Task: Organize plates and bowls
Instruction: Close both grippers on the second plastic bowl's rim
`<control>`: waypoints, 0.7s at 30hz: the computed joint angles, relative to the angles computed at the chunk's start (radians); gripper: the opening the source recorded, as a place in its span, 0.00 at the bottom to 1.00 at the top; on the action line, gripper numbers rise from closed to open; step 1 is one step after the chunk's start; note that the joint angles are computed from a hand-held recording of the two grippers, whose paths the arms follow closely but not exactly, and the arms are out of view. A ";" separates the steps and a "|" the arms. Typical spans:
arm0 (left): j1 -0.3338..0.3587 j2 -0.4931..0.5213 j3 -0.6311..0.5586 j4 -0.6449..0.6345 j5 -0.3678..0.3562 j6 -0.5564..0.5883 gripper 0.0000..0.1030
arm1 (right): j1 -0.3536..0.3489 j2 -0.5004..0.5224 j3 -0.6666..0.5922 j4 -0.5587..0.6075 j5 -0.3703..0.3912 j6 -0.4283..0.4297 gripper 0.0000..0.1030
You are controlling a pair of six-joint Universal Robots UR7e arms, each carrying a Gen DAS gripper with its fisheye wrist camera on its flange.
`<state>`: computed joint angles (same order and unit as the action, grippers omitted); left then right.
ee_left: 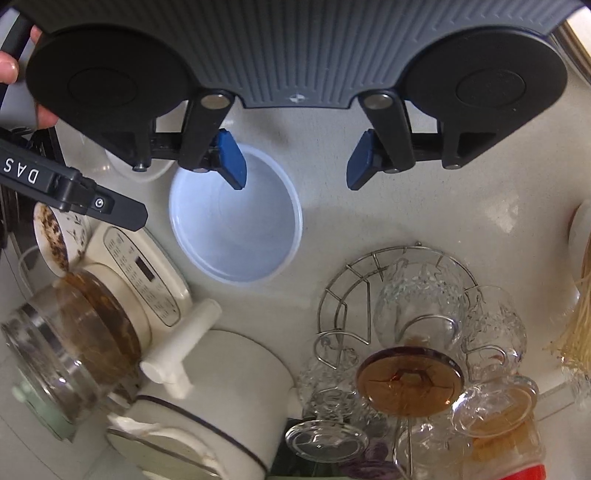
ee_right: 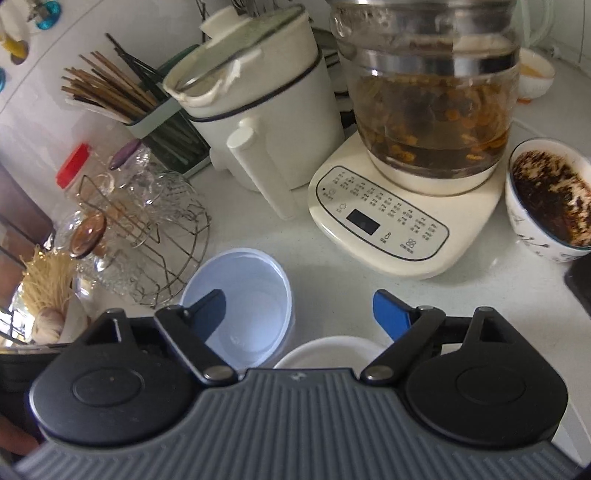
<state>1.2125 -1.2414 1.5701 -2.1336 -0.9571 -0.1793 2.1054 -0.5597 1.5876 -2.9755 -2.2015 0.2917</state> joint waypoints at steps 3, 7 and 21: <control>0.012 0.022 -0.019 0.004 -0.013 -0.007 0.64 | -0.021 0.003 -0.013 0.024 0.038 0.000 0.85; 0.024 0.038 -0.025 -0.011 -0.019 -0.003 0.63 | -0.036 0.015 -0.032 0.056 0.060 0.010 0.85; 0.063 0.082 -0.065 0.002 -0.050 -0.004 0.38 | -0.061 0.057 -0.104 0.167 0.118 0.025 0.32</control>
<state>1.2759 -1.1593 1.5046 -2.1319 -1.0071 -0.1837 2.0443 -0.5027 1.4841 -2.8083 -2.0835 0.3163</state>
